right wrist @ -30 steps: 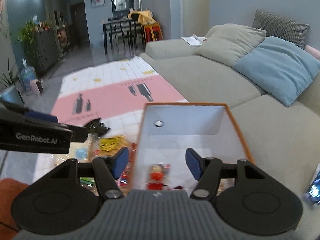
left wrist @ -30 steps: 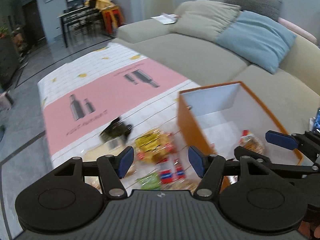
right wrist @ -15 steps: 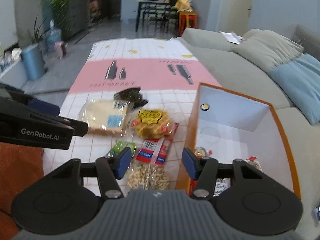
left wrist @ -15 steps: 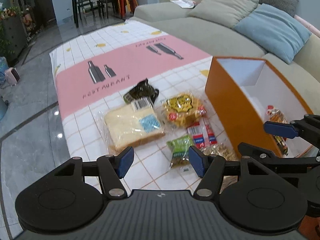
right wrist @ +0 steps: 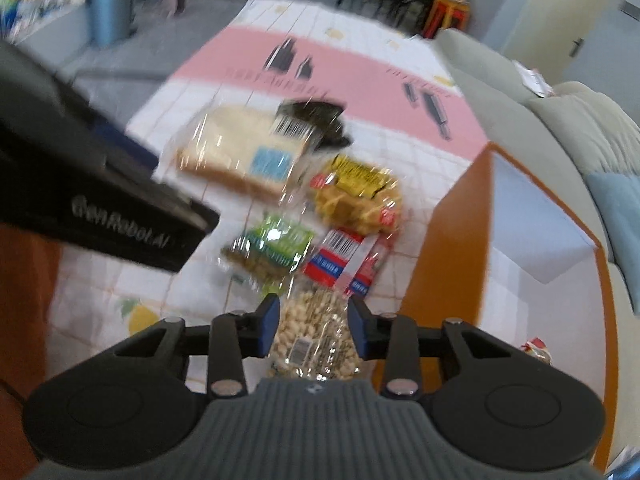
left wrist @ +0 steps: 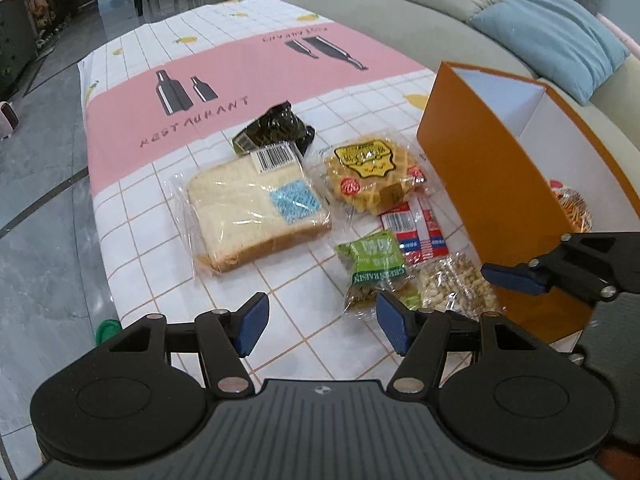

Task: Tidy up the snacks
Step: 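Move the right tool back to the table and grasp the peanut bag, then lift the peanut bag with the right tool while the left tool grasps the green raisin pack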

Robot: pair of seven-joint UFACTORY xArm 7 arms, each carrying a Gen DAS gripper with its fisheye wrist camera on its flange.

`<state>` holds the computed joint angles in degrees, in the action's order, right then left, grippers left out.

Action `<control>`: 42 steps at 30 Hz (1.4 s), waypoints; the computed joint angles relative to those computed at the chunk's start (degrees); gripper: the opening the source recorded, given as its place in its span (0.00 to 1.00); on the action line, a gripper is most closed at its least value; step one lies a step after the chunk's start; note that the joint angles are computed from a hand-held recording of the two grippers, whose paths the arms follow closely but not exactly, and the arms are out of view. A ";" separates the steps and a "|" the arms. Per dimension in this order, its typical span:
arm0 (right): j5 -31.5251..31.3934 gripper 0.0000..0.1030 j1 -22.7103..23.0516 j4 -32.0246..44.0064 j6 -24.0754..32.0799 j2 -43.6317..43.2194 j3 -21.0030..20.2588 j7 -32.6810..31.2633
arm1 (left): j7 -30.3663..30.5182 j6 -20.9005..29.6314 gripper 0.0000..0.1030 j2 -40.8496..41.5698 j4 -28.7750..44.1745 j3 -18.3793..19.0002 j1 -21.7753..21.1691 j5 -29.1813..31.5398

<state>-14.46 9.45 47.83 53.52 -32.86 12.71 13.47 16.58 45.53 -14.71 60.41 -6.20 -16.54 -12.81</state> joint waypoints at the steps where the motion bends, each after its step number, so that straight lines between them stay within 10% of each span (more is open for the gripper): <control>1: -0.96 0.35 -0.21 0.27 0.79 0.96 0.67 -0.26 | 0.23 -0.04 0.71 0.19 -0.08 -0.11 -0.01 0.42; 5: -1.71 0.56 0.06 0.54 1.44 3.15 0.67 -0.36 | -0.13 0.14 0.71 1.23 0.08 -0.66 0.16 2.30; 20: -0.89 0.76 0.56 1.29 0.36 8.11 -0.69 5.48 | -2.77 3.65 0.71 5.49 2.75 -0.57 1.14 3.02; 25: -3.64 0.55 0.35 1.09 0.58 7.88 -0.29 5.34 | -2.91 3.68 0.71 5.52 2.82 -0.60 1.20 2.89; 42: 1.04 0.50 -1.29 2.47 -2.04 1.79 -2.29 1.69 | -2.63 4.98 0.70 5.61 4.23 0.31 1.12 -2.90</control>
